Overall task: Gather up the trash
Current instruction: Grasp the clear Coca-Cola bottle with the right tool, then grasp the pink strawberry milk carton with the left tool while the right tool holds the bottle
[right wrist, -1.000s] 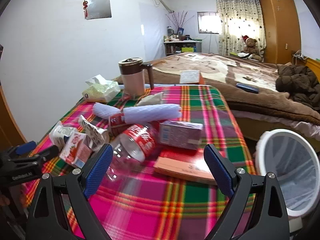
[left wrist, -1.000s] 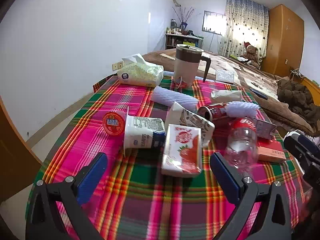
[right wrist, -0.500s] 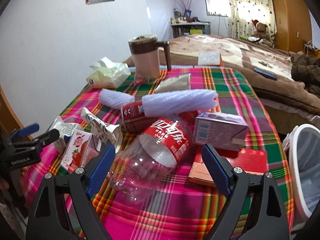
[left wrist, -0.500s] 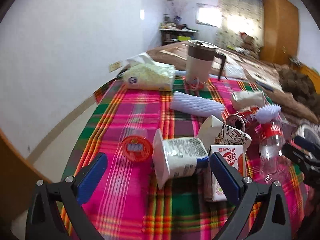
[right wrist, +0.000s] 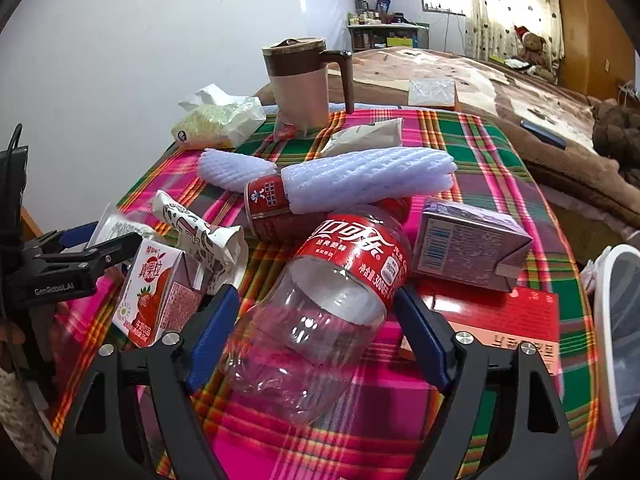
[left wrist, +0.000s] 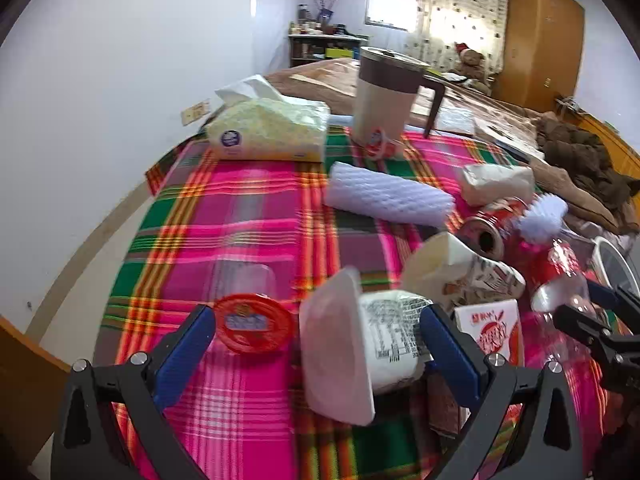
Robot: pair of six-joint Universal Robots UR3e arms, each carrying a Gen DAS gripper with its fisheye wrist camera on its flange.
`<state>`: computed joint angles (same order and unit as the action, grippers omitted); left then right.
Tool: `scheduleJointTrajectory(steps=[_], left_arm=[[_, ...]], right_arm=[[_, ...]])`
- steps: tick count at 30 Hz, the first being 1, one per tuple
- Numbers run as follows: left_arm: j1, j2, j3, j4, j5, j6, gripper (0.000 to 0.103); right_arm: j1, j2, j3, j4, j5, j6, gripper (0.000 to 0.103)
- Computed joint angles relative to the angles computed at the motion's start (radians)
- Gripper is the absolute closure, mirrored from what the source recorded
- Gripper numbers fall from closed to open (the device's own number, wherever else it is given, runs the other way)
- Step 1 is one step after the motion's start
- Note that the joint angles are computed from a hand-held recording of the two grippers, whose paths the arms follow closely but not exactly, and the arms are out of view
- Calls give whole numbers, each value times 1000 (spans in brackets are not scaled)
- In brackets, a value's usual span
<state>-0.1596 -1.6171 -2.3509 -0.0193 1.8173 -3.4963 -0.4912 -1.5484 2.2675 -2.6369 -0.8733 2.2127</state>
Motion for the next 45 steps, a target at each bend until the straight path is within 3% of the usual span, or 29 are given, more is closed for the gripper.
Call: scheduleJointTrajectory(steps=[4,16,19,21,24,26,30,38,42,45], left_arm=[[13,12,-38,25,-82,-25,0],[-50,-32,-66,149,-178,-115,1],[-98,-45,-40,118,-152,-144,1],[-156,-41,3,45,-77,-201,1],[-232,-18,-2,69,9,-280,1],[-259,-12,-7,95,9,-314,1],[-310,-63,52,76,33,-342,1],[-377,-202,265,-125,137,-336,1],[-367,-247,328,-241,140,-334,16],[-330,-228,275,-180,77,-351,22]], right_arm=[[-28,-31,15,25,5,-39,30],[-121,-73,27,127,47,-181,31],[-146,-83,25,164,56,-216,31],[-156,-84,16,193,68,-231,31],[-175,-90,19,220,90,-265,34],[-189,-95,17,255,103,-300,34],[-207,-104,13,310,110,-355,35],[-241,-111,-18,379,90,-417,35],[-226,-88,-57,406,77,-407,34],[-205,-74,-69,384,63,-380,34]])
